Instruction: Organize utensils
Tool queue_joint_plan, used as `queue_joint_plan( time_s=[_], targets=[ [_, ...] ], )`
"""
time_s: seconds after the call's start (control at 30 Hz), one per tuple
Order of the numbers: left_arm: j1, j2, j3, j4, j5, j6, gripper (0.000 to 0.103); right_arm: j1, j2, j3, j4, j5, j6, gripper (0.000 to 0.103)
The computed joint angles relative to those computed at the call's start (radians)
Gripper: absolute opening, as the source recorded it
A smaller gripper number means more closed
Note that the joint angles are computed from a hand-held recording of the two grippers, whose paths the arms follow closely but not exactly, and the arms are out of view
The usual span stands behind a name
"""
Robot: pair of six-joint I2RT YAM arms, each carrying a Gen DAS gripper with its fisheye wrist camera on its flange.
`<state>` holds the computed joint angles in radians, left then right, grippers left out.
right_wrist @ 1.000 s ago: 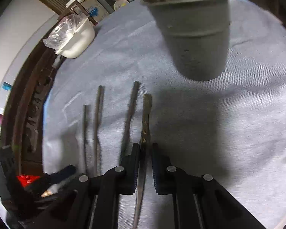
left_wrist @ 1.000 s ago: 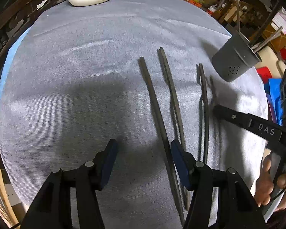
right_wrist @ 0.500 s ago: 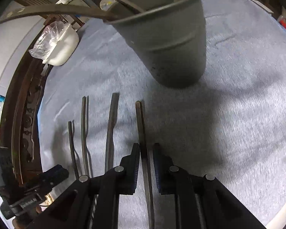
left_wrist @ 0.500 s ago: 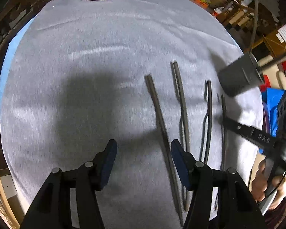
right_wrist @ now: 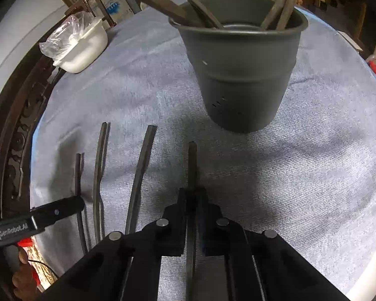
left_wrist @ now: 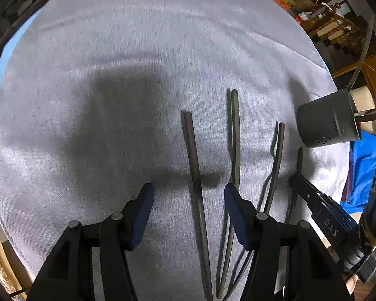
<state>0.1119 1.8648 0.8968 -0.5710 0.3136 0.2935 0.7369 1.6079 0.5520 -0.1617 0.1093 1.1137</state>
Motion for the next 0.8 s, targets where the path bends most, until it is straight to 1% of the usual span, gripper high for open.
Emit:
queue_joint_plan(
  time_s=[0.1,0.17,0.27,0.33,0.4,0.43,0.53,0.6,0.67,0.73,0.8],
  targets=[
    [0.002,0.004,0.001,0.017,-0.007,-0.025,0.048,0.002,-0.033,-0.042,0.031,-0.016,0.006,0.010],
    [-0.017,0.021,0.020,0.033,-0.022,-0.054,0.037,0.015,-0.050,-0.057,0.030,-0.016,0.007,0.010],
    [-0.021,0.035,0.042,0.027,-0.038,-0.075,0.032,0.031,-0.087,-0.079,0.007,-0.025,0.008,0.010],
    [-0.027,0.026,0.031,0.044,-0.051,-0.074,0.029,0.040,-0.090,-0.070,-0.021,-0.026,0.002,0.010],
    [-0.039,0.009,0.006,0.062,-0.052,-0.069,0.018,0.035,-0.079,-0.039,-0.062,-0.033,-0.002,0.010],
    [-0.047,0.013,0.002,0.057,-0.049,-0.066,0.010,0.032,-0.068,-0.020,-0.086,-0.035,-0.010,0.011],
    [-0.068,-0.009,-0.030,0.081,-0.063,-0.060,0.010,0.029,-0.026,0.022,-0.108,-0.013,-0.043,0.011],
    [-0.064,0.002,-0.017,0.069,-0.046,-0.064,0.010,0.030,-0.017,0.022,-0.092,0.004,-0.057,0.010],
    [-0.052,0.010,-0.013,0.063,-0.026,-0.065,0.009,0.031,-0.035,-0.001,-0.068,0.003,-0.045,0.008],
    [-0.016,0.006,-0.014,0.053,-0.001,-0.042,0.009,0.030,-0.065,-0.040,-0.032,-0.002,-0.034,0.007],
    [0.036,-0.025,-0.029,0.041,0.025,-0.007,0.009,0.034,-0.141,-0.103,0.012,-0.009,-0.014,0.007]
  ],
)
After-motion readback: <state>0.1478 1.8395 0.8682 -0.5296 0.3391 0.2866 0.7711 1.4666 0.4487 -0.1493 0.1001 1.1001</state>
